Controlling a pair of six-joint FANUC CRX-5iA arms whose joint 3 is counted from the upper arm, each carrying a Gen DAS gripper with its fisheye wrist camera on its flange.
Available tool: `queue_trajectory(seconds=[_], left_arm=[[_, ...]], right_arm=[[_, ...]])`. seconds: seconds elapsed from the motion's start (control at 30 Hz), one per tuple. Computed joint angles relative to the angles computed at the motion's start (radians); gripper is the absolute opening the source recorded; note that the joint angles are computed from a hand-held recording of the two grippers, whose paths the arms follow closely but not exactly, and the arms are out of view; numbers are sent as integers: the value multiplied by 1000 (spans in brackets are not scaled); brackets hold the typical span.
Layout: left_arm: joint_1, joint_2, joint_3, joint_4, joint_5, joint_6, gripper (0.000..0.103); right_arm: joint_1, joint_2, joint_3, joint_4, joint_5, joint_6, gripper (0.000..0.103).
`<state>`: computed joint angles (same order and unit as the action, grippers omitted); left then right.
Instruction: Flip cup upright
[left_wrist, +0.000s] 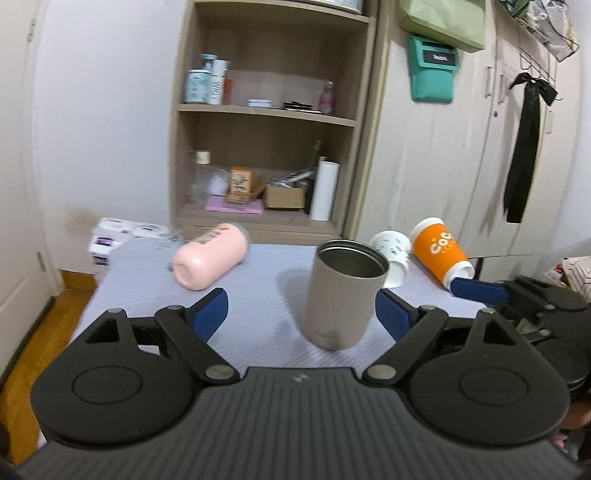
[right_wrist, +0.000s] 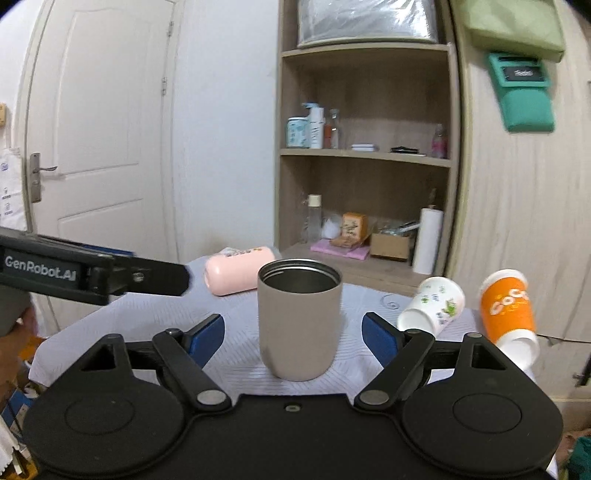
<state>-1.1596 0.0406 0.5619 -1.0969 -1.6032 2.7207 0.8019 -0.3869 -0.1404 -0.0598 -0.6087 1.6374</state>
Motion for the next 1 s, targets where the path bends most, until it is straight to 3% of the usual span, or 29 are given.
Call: queue_trajectory(seconds=[0.17,0.33,0.5,1.0], left_arm=[[-54,25,54,-52,-121,-15,88],[-87,30,62,-78,-164,-22,88],[-117,50,84,-116,-216,-31,89],[-176,70,105,-180,-253,-17,89]], right_arm=[[72,-75,-98,240,45,-260,86],[139,-146,-217,535,90,-509,87],[172,-190,-275,715,72,-689,87],[253,-216,-292,832,-71,-858,95]])
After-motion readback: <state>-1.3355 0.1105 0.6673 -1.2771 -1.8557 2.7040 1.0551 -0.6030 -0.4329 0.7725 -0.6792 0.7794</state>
